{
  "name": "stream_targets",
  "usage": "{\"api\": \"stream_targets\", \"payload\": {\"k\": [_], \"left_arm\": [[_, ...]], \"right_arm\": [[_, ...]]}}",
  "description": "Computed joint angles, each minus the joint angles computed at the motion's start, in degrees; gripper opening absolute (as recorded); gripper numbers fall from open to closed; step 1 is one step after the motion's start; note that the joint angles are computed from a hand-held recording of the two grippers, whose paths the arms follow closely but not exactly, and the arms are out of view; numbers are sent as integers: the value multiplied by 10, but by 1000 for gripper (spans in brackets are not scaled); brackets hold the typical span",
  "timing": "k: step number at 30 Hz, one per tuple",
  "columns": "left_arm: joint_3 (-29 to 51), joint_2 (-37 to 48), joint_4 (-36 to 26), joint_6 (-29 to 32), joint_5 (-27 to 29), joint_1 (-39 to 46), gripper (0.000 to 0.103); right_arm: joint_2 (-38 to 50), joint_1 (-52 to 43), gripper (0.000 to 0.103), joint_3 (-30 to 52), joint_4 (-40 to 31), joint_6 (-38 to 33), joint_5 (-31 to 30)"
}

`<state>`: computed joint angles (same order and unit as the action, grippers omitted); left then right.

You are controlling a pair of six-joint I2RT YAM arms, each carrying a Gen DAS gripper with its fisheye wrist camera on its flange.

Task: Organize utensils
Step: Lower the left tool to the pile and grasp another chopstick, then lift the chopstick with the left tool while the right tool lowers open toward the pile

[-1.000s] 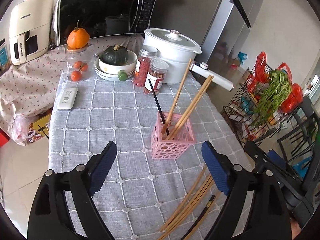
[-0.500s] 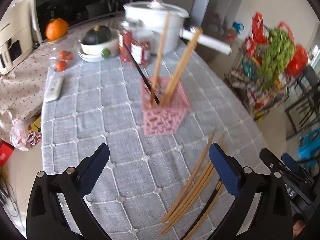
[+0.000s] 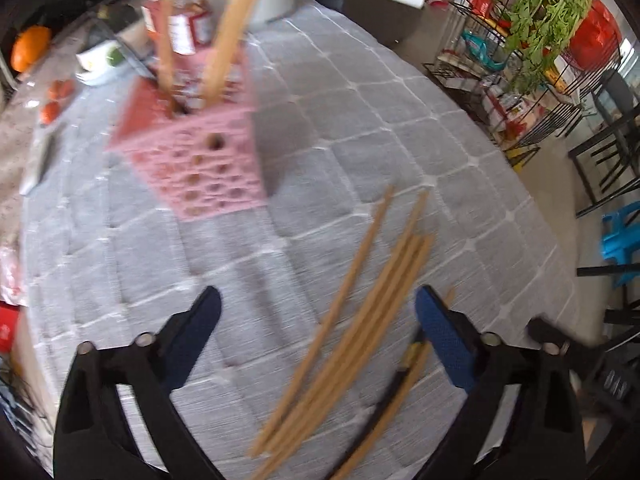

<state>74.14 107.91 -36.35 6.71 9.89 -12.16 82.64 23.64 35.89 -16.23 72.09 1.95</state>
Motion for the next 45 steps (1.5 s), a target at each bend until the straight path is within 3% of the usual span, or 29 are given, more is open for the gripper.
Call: {"api": "stream_targets", "payload": {"k": [2, 5, 8, 14, 16, 18, 22, 27, 31, 36, 41, 44, 45], "left_arm": [[40, 37, -15, -15, -12, -24, 65], [76, 70, -22, -21, -40, -51, 49], [109, 100, -24, -30, -73, -70, 42], [190, 173, -79, -27, -82, -81, 25], [176, 169, -62, -16, -92, -85, 22], [166, 163, -54, -7, -84, -84, 11], [106, 123, -8, 7, -76, -70, 7], [-12, 7, 36, 32, -4, -4, 5], [-87, -82, 51, 61, 41, 61, 5], [-118, -139, 47, 93, 87, 118, 5], [-113, -150, 38, 104, 107, 141, 5], [-104, -143, 31, 108, 111, 152, 5], [-106, -146, 28, 112, 113, 157, 5]], "right_arm": [[-15, -19, 94, -22, 20, 17, -26], [-35, -35, 94, -38, 26, 19, -42], [-44, -44, 94, -42, 24, 12, -46], [-43, -71, 94, -48, 35, -3, -74], [-44, -76, 94, -47, 36, -5, -76], [-36, -80, 94, -39, 38, -9, -75], [-3, -74, 94, -2, 35, -21, -64], [82, -51, 94, 99, 20, -53, -29], [162, -24, 94, 205, -21, -93, 0], [277, -10, 93, 339, -97, -136, 28], [358, -8, 78, 424, -134, -155, 37], [383, 14, 73, 460, -164, -157, 85], [387, 19, 67, 466, -167, -153, 99]]}}
